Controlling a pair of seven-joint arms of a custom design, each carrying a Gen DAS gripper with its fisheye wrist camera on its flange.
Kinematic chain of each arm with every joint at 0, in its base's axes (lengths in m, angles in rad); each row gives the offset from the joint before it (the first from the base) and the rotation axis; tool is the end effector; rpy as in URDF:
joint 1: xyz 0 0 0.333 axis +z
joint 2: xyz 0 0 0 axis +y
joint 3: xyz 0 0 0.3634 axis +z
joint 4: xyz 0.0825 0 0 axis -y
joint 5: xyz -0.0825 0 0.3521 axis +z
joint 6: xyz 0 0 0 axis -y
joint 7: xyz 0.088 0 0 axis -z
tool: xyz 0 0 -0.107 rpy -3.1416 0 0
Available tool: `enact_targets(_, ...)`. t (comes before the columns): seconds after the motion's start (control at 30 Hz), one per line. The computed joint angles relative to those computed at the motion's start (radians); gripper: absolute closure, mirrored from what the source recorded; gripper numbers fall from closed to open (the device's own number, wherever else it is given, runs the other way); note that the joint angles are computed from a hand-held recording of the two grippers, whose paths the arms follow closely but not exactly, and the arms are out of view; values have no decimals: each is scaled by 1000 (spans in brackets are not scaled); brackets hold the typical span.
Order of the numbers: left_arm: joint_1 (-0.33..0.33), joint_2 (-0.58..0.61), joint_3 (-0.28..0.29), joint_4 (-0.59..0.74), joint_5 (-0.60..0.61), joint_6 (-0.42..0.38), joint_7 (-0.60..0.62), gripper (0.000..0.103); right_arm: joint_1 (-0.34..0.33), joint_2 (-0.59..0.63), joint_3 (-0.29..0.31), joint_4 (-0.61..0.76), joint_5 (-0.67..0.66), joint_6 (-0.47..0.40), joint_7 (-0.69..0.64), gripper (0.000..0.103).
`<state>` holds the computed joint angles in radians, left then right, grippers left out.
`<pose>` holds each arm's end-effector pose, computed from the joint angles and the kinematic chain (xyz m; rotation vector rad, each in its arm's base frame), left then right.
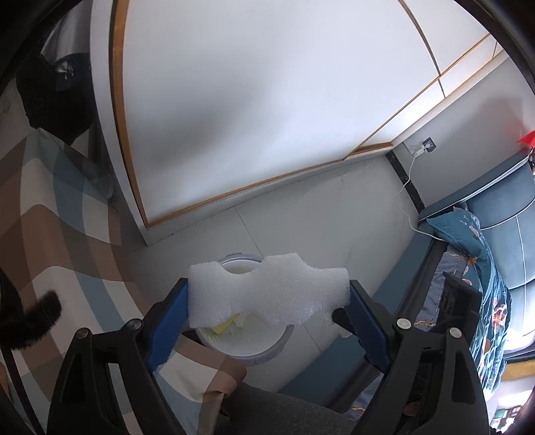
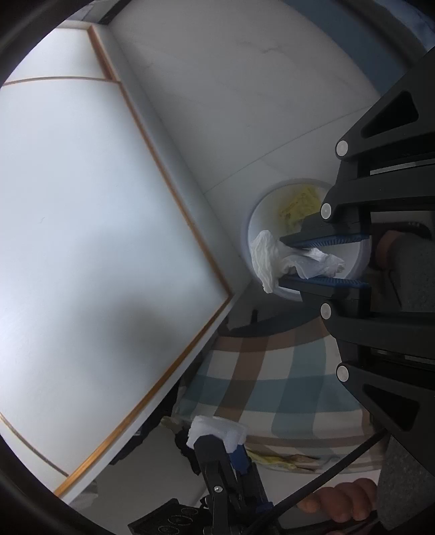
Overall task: Collect trash
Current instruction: 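Carry the tissue and foam block over the white bin with both grippers, then open the right gripper to drop the tissue while the left gripper holds the foam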
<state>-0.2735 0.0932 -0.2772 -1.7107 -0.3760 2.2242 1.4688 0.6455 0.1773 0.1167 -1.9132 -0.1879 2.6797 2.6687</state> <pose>0.5105 -0.3174 0.6288 1.7442 -2.3064 0.7957 0.4510 0.4313 0.5332 -1.6082 1.9688 -0.0332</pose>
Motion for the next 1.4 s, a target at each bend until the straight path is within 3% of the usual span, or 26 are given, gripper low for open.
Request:
enact_targets(0.53, 12, 128, -30, 97, -57, -115, 7, 16, -15, 191, 45, 65, 335, 12, -286, 84)
enact_targets(0.67, 15, 141, -31, 111, -47, -130, -7, 16, -18, 187, 57, 46, 402, 44, -355, 68)
enact_targets(0.8, 11, 152, -35, 117, -32, -132, -18, 16, -29, 153, 66, -6, 473, 77, -397, 64)
enact_targets(0.97, 14, 150, -35, 106, -27, -130, -20, 16, 1, 112, 28, -61, 456, 101, -329, 55)
enact_targets(1.1, 9, 161, -38, 115, -13, -155, -35, 16, -10, 75, 38, -135, 498, 194, -300, 47)
enact_targets(1.2, -4, 191, -40, 150, 24, -210, -51, 16, 24, 55, -14, -151, 405, 170, -196, 46)
enact_targets(1.4, -15, 234, -41, 198, 59, -300, -98, 15, 42, 20, -52, -184, 246, 159, -14, 40)
